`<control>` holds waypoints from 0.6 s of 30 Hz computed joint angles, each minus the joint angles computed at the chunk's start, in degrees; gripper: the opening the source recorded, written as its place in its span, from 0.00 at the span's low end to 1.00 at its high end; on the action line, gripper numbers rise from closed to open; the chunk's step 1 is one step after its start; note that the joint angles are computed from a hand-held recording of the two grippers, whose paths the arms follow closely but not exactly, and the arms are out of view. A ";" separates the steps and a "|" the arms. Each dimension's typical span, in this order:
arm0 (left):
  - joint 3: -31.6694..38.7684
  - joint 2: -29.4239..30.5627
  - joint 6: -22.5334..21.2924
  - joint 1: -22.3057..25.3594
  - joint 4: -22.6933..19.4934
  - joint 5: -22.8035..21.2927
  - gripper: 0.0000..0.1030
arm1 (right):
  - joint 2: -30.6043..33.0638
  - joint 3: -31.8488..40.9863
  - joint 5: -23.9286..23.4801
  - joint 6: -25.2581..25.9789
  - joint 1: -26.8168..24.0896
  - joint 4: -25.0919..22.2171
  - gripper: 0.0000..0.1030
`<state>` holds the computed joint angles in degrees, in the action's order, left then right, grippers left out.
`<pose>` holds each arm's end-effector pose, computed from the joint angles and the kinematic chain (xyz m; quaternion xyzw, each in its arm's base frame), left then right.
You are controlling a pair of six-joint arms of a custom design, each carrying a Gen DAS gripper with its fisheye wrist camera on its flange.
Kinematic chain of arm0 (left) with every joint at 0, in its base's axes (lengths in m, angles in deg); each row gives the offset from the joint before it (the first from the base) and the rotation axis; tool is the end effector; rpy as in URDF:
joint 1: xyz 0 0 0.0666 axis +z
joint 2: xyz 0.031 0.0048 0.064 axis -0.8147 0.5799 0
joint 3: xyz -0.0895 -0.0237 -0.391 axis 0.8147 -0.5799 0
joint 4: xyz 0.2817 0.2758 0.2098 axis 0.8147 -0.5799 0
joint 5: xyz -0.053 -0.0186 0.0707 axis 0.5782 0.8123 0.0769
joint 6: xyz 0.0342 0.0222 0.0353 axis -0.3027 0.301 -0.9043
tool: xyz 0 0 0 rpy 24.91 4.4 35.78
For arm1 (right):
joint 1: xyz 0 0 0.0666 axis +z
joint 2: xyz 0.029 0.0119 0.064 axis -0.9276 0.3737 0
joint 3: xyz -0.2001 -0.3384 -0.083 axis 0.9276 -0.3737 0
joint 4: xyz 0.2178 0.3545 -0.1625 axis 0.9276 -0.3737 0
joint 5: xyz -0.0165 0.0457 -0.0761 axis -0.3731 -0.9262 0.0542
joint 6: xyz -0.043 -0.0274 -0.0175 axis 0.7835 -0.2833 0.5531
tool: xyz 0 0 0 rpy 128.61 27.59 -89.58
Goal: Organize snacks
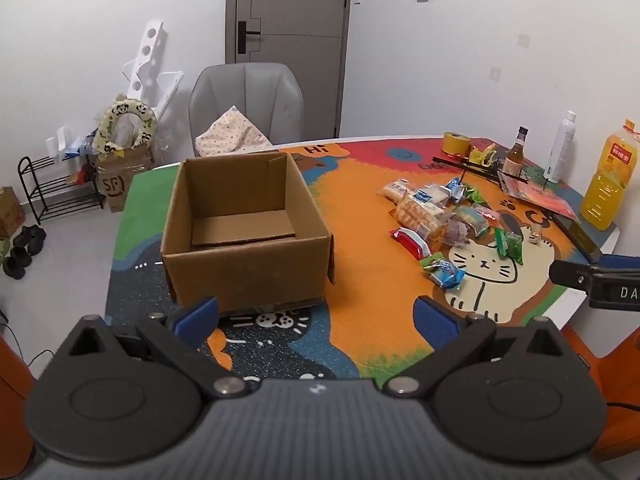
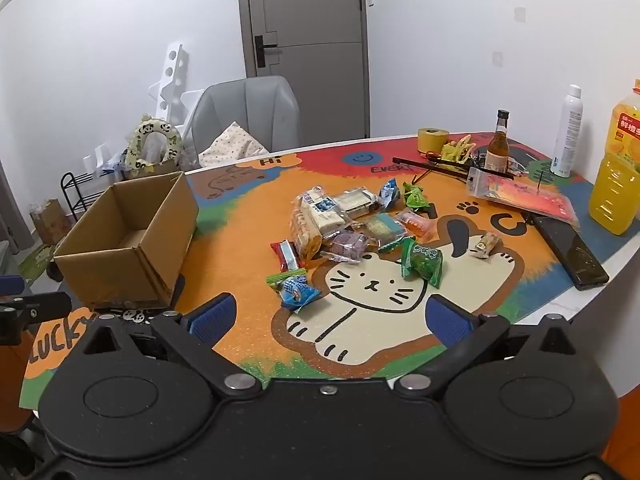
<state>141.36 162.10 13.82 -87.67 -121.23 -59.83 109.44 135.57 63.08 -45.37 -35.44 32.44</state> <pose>0.4097 -0.2435 0.5070 -0.1197 0.8878 0.0401 0.4425 0.5102 0.3210 0.4973 -0.1628 0.8689 0.1121 0.4538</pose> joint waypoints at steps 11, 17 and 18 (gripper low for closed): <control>-0.62 -0.24 -0.23 -0.09 0.17 -2.06 1.00 | 0.28 0.51 -0.68 -0.93 -0.49 -0.63 1.00; -0.69 -0.21 -0.37 -0.04 0.23 -2.26 1.00 | 0.11 0.25 -0.70 -1.07 -0.42 -0.70 1.00; -0.70 -0.19 -0.44 -0.04 0.29 -2.31 1.00 | 0.05 0.06 -0.58 -1.06 -0.36 -0.56 1.00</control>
<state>140.66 161.90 13.38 -87.71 -120.94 -62.14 109.49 135.62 62.50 -46.43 -35.80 31.88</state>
